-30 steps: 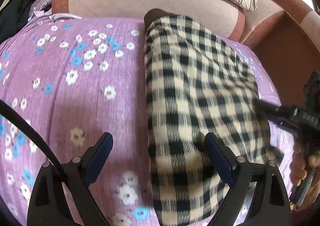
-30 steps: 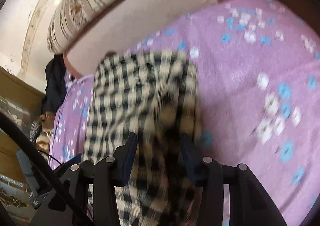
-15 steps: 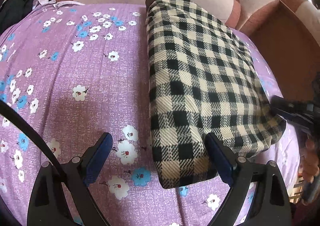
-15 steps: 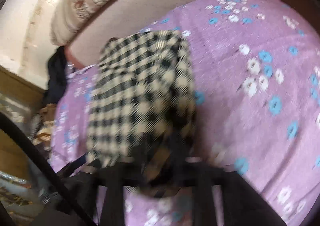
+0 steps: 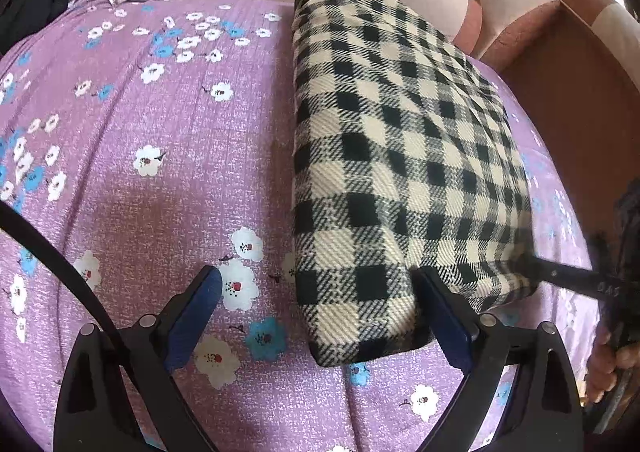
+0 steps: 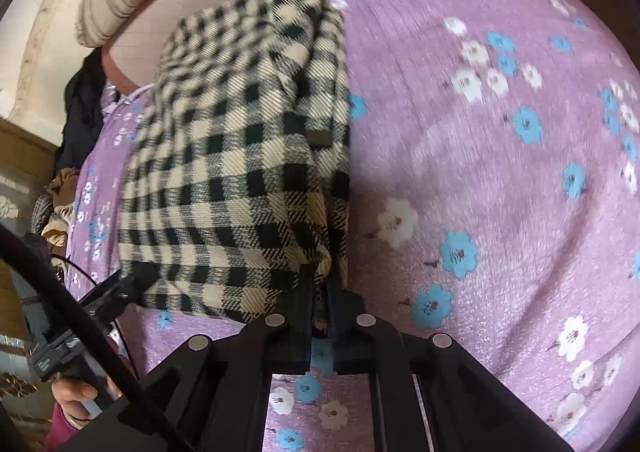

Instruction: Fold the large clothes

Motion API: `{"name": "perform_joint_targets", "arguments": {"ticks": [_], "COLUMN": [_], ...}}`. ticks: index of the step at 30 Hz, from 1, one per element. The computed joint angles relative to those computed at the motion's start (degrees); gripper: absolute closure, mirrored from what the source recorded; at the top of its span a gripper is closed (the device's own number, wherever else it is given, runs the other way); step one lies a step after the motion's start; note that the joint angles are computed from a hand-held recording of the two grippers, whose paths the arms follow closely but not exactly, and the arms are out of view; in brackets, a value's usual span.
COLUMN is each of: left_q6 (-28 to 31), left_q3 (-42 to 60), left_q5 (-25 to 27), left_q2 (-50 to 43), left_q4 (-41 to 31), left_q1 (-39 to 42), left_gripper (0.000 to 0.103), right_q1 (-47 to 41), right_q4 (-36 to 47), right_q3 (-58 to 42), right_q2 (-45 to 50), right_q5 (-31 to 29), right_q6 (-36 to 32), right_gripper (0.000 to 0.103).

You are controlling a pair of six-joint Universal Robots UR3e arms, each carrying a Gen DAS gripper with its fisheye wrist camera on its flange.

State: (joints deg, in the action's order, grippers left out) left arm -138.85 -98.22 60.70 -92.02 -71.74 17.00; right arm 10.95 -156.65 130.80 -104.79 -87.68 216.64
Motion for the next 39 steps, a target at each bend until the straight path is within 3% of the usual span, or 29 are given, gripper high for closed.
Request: {"name": "perform_joint_targets", "arguments": {"ticks": [3, 6, 8, 15, 21, 23, 24, 25, 27, 30, 32, 33, 34, 35, 36, 39], "left_q6": [0.3, -1.0, -3.0, -10.0, -10.7, -10.6, -10.6, -10.5, -10.5, -11.1, -10.7, -9.7, -8.1, -6.7, -6.2, -5.2], "left_q3": [2.6, 2.4, 4.7, 12.4, 15.9, 16.6, 16.6, 16.4, 15.8, 17.3, 20.7, 22.4, 24.5, 25.9, 26.6, 32.9], "left_q5": [-0.7, -1.5, -0.8, 2.6, 4.7, 4.6, 4.5, 4.6, 4.7, 4.3, 3.0, 1.9, 0.4, -0.5, -0.8, -2.5], "left_q2": [-0.1, 0.9, -0.9, -9.1, -14.9, -16.2, -16.6, -16.8, -17.1, -17.9, -18.9, -19.4, -20.0, -20.6, -21.0, -25.4], "left_q4": [-2.6, 1.1, 2.6, 8.4, 11.9, 12.3, 12.8, 13.4, 14.6, 12.6, 7.3, 4.4, 0.7, -1.4, -2.0, -8.3], "left_q1": [0.6, 0.6, -0.8, -6.7, -9.8, -10.4, -10.7, -10.9, -11.4, -11.4, -10.6, -10.1, -9.3, -8.8, -8.6, -8.3], "left_gripper": [0.007, 0.007, 0.007, 0.007, 0.007, 0.007, 0.007, 0.007, 0.006, 0.005, 0.005, 0.005, 0.005, 0.005, 0.005, 0.005], "right_q1": [0.7, 0.3, 0.4, 4.3, 0.1, -2.1, -3.5, -4.7, -7.3, -6.7, -5.9, -6.3, -6.7, -7.4, -8.7, -14.4], "right_q4": [0.2, -1.4, -2.0, -6.3, -4.2, -3.4, -3.9, -4.4, -8.2, -5.4, -2.9, -4.4, -5.8, -7.4, -10.5, -14.6], "right_q3": [-0.2, -1.1, -4.0, -23.6, -31.1, -30.9, -30.0, -29.0, -25.1, -26.1, -26.0, -23.7, -21.8, -19.4, -15.9, -9.0], "right_q2": [-3.3, -5.4, -4.0, 16.3, 25.5, 26.2, 26.1, 25.9, 25.1, 24.1, 21.7, 19.3, 17.6, 16.0, 13.9, 12.0], "right_q5": [-1.7, -2.5, -2.8, -5.9, -7.7, -8.8, -7.6, -6.7, -3.2, -4.4, -6.1, -4.9, -3.7, -2.7, -0.7, 9.4], "right_q6": [1.8, 2.6, 1.9, -4.7, -7.7, -7.5, -7.4, -7.1, -7.5, -8.0, -6.9, -7.1, -6.8, -6.4, -6.0, -7.6], "right_gripper": [0.094, 0.083, 0.083, 0.076, 0.075, 0.085, 0.099, 0.103, 0.103, 0.103, 0.094, 0.070, 0.038, 0.028, 0.021, 0.018]}}
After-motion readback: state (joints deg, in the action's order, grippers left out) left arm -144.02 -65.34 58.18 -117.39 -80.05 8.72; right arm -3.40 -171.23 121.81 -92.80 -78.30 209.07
